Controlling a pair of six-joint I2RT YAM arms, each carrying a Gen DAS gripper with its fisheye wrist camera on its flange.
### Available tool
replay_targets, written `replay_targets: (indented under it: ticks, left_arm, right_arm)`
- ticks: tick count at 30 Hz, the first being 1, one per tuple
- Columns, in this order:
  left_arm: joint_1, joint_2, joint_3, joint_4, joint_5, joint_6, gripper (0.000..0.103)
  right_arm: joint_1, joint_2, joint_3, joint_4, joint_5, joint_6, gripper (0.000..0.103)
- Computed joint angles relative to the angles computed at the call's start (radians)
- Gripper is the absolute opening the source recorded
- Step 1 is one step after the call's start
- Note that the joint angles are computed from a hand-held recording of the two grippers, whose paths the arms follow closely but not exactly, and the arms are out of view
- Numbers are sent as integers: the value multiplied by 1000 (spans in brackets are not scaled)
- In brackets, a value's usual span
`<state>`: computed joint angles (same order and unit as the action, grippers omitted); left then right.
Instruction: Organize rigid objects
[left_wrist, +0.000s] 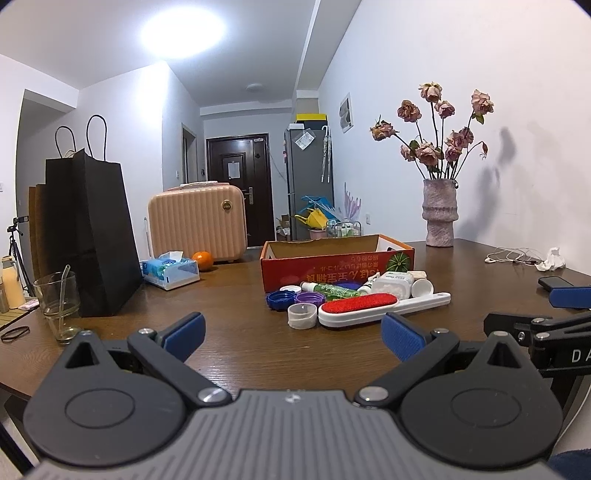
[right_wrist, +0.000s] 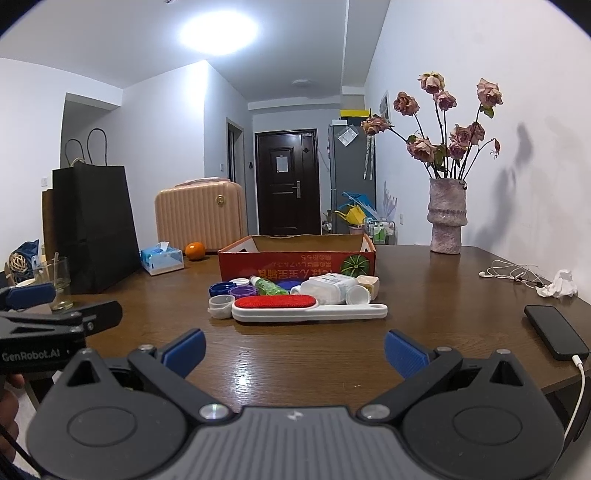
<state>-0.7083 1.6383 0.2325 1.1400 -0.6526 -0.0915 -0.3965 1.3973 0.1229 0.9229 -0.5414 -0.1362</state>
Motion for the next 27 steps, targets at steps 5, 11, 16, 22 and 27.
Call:
replay_targets:
  ticks: [5,11,16,22,27]
  left_arm:
    - [6,5,-1,4,14,-1,103]
    - [8,1,-2,1,15,0,103]
    - [10,3,-3,5,17,1,103]
    - [11,3,-3,5,18,1,103]
    - [11,2,-3,4,18,1,103]
  right_arm:
    - [2,7,-3,12,3,-2,103]
    - [9,9,-2,11,8,-6,103]
    - [9,10,-2,10,8,-8,103]
    - [9,8,-3,9,13,-2,103]
    - [5,11,2,1,9,1,103]
